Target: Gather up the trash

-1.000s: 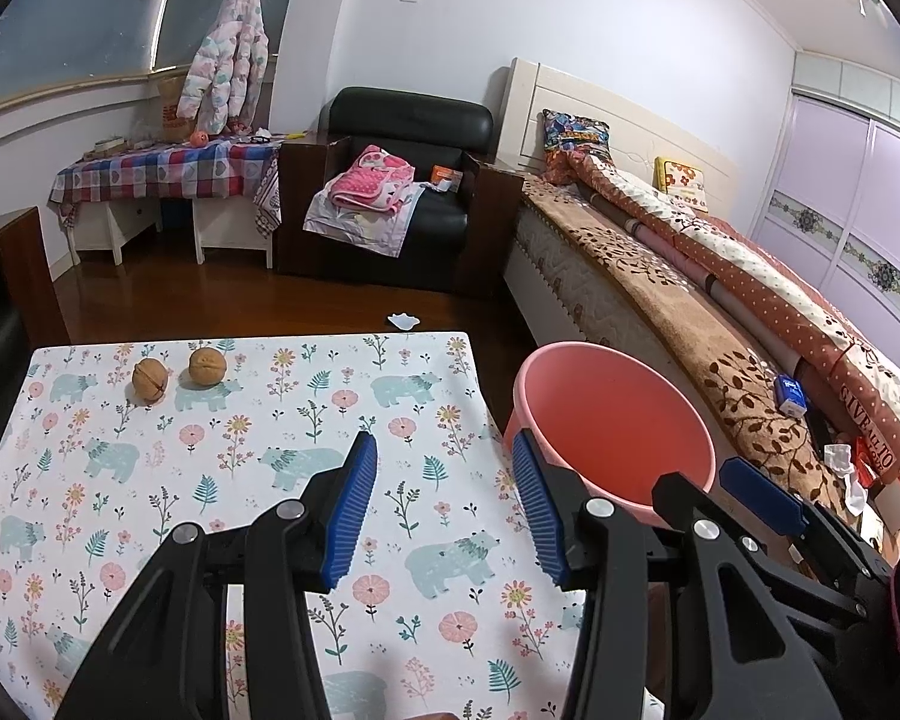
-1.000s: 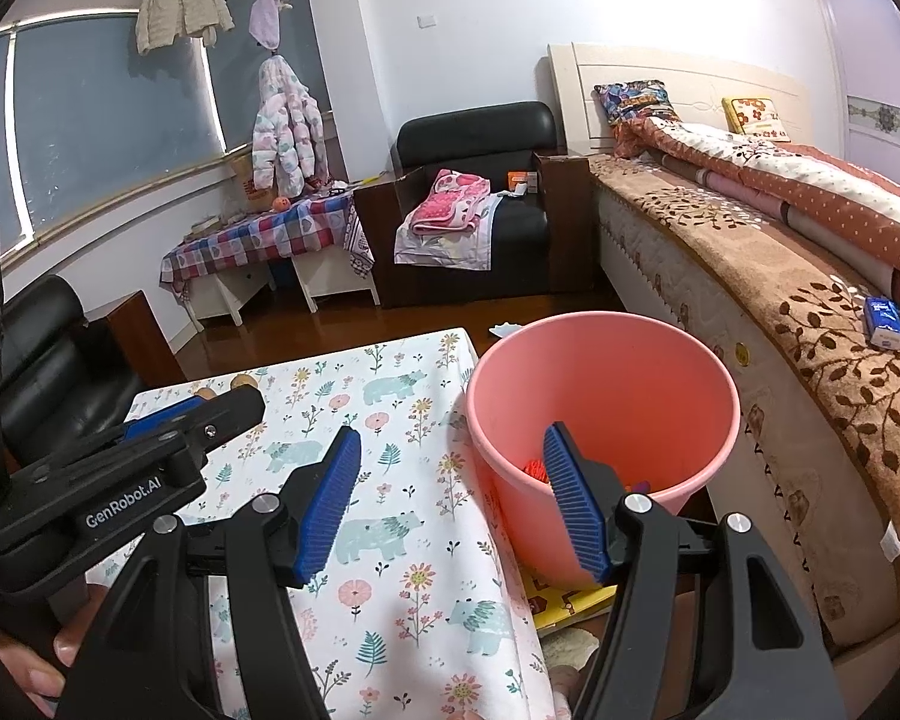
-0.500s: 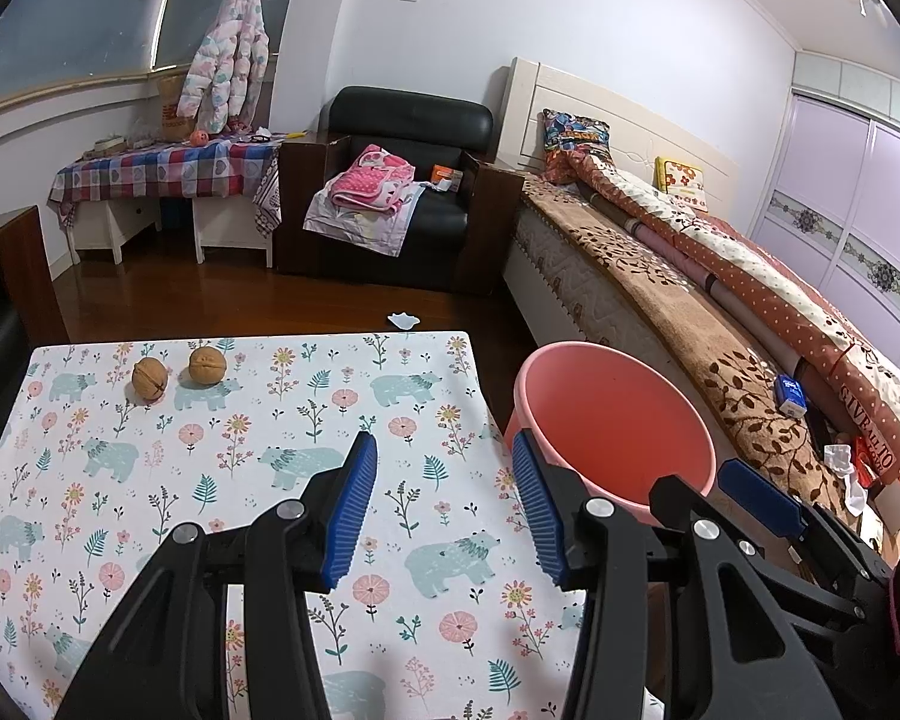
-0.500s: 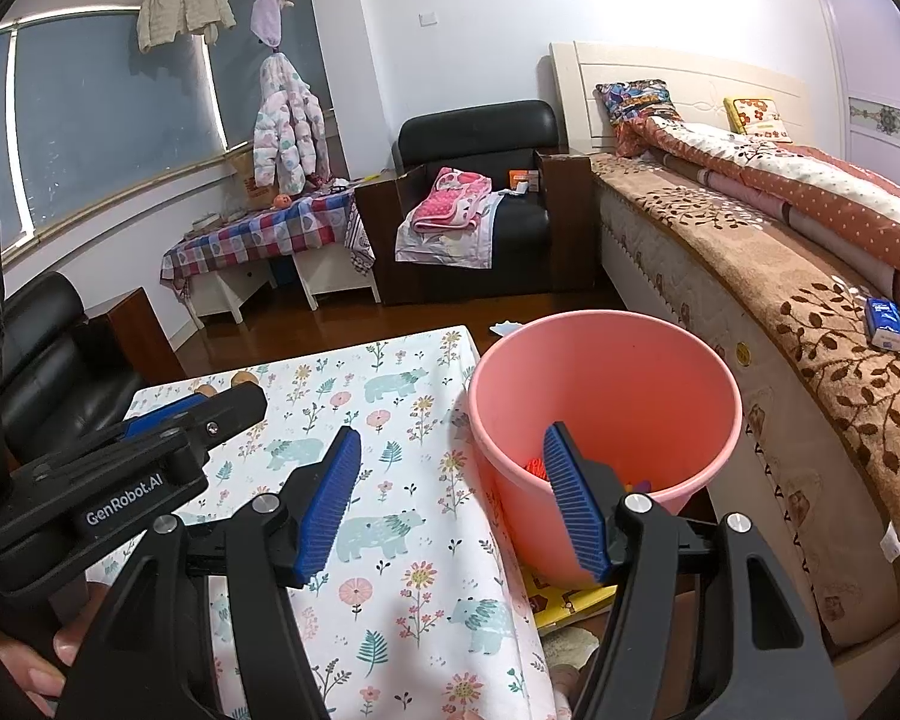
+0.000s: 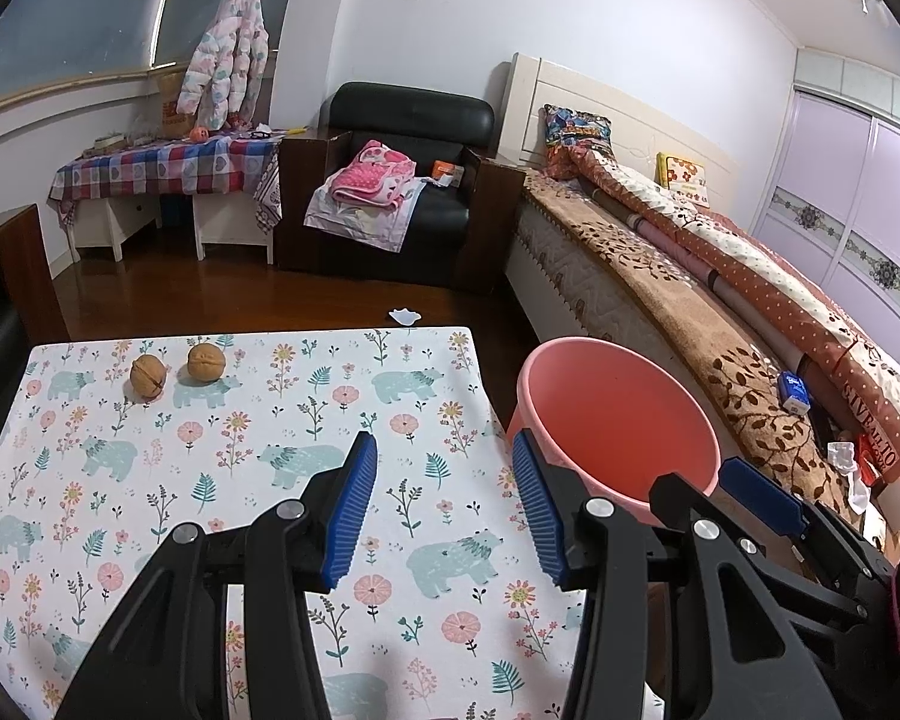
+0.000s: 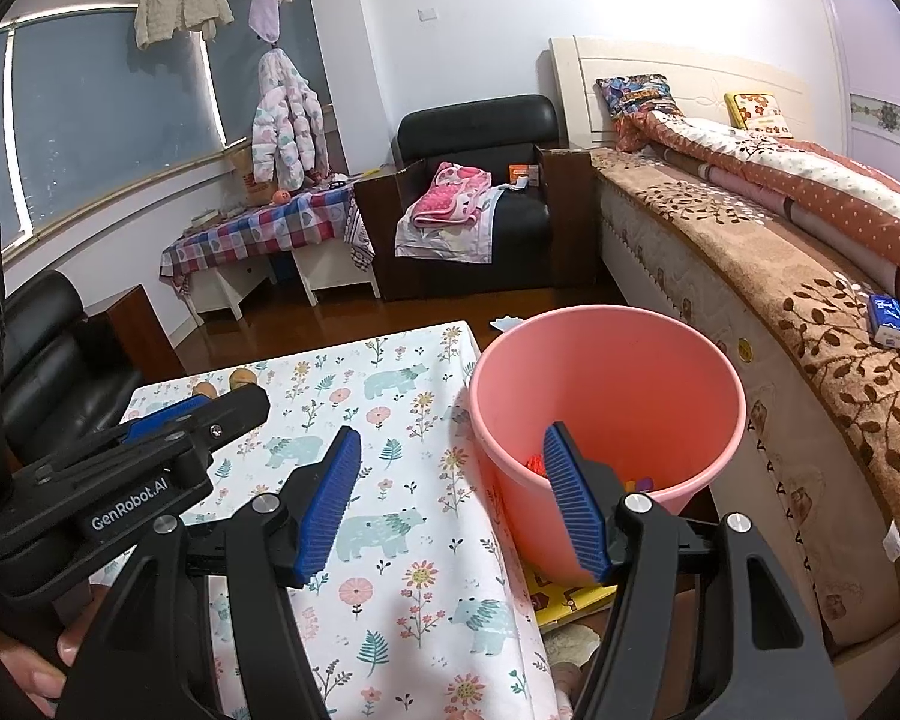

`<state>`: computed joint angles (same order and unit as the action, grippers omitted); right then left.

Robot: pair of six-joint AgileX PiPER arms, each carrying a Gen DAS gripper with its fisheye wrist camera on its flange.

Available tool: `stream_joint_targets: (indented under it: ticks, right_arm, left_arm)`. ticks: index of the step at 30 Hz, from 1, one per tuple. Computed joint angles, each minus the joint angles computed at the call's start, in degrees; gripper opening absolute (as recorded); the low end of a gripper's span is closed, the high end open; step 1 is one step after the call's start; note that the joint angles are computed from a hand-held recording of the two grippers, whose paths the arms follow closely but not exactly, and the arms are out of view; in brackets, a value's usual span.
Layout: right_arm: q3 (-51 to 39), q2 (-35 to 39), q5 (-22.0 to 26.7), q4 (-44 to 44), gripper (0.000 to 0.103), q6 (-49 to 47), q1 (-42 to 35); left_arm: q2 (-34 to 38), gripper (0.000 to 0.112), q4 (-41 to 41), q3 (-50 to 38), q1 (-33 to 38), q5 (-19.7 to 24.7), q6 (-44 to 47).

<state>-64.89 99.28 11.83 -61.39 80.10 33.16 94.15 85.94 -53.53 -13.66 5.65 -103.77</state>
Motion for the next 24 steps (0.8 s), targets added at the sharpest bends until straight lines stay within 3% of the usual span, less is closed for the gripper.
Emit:
stream_joint_targets:
  ticks: [2,9,20,24]
  right_arm:
    - [0.0,0.2,-0.1,-0.1,0.064,0.3,-0.1]
    - [-0.1,0.7,-0.1,0.6,0.064,0.0,-0.3]
    - [-0.2,1.2,-0.8,2.2,0.064,-1.5,-1.0]
    - [-0.1,1.5,-0.9,1.1,0.064,-0.1,-1.1]
  left_arm:
    - [0.2,0.047,-1.1,-0.1,0.0,0.0,1.0]
    - [1.0,0.047,9.2,0.5,-0.2,0.3,-9.2]
    - [1.8,0.047,2.4,-0.7,-0.4,0.4,-2.3]
    - [1.9,0.047,6.9,-0.3,-0.2,0.2,-6.1]
